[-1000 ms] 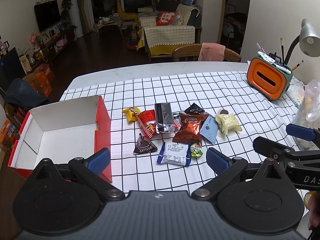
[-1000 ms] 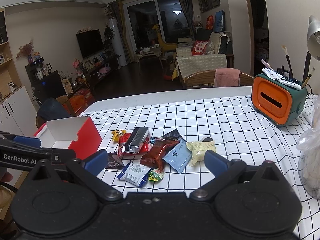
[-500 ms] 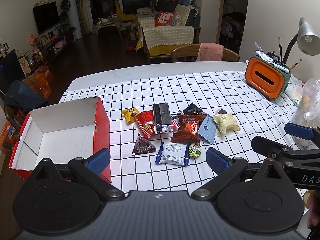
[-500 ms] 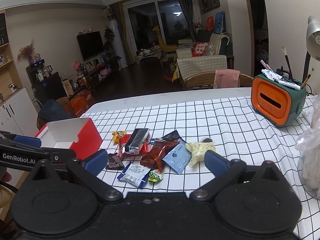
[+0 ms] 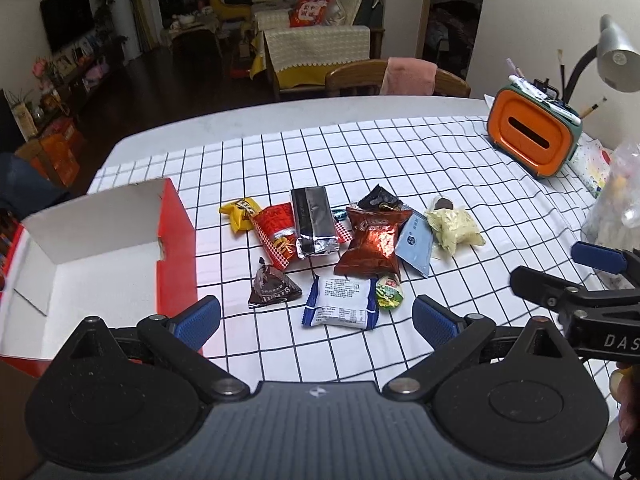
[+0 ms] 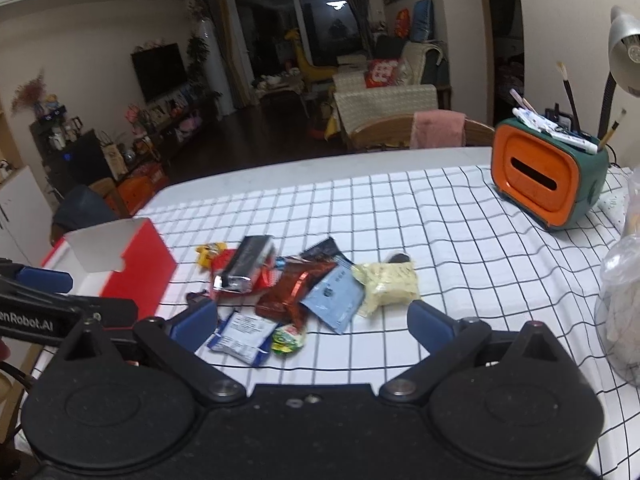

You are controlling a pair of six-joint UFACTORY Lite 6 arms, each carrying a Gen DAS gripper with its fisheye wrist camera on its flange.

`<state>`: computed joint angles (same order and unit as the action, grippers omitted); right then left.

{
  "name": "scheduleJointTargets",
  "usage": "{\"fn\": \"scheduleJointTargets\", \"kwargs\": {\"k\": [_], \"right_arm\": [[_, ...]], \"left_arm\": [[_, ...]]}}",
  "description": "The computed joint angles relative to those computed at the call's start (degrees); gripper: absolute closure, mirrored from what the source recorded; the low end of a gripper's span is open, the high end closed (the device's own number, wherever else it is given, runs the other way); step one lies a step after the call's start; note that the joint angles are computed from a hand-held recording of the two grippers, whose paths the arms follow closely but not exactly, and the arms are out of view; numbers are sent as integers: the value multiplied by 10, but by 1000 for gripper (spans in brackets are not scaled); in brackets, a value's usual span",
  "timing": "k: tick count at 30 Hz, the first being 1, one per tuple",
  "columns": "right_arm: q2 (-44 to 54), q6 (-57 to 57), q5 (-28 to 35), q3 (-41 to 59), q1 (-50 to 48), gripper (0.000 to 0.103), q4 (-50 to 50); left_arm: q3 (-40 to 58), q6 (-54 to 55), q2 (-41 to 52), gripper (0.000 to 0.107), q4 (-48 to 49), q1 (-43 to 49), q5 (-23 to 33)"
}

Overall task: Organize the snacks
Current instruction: 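Grasp the white-blue pastry packet with left tool while right tool grasps cream bun packet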

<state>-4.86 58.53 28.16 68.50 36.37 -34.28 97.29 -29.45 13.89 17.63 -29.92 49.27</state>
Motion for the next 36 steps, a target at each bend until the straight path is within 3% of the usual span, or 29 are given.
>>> {"fn": "scheduleJointTargets", "kwargs": {"k": [7,17,23,28,36], "right_arm": [[51,39,-16,2,-43,1,-47],[187,-28,-54,77,-127,1,9],[309,-174,-51,193,-156,4,127],[379,-224,-45,262,-166,9,170],[462,-285,-21,353,-174,12,211]], "left_arm": [[18,59,66,4,-57,43,-37],[66,124,186,4,-81,59,-64],[145,178,278,4,-129,69,-39],[210,214,339,5,-153,69,-13],[389,243,463,5,-184,74,72]]}}
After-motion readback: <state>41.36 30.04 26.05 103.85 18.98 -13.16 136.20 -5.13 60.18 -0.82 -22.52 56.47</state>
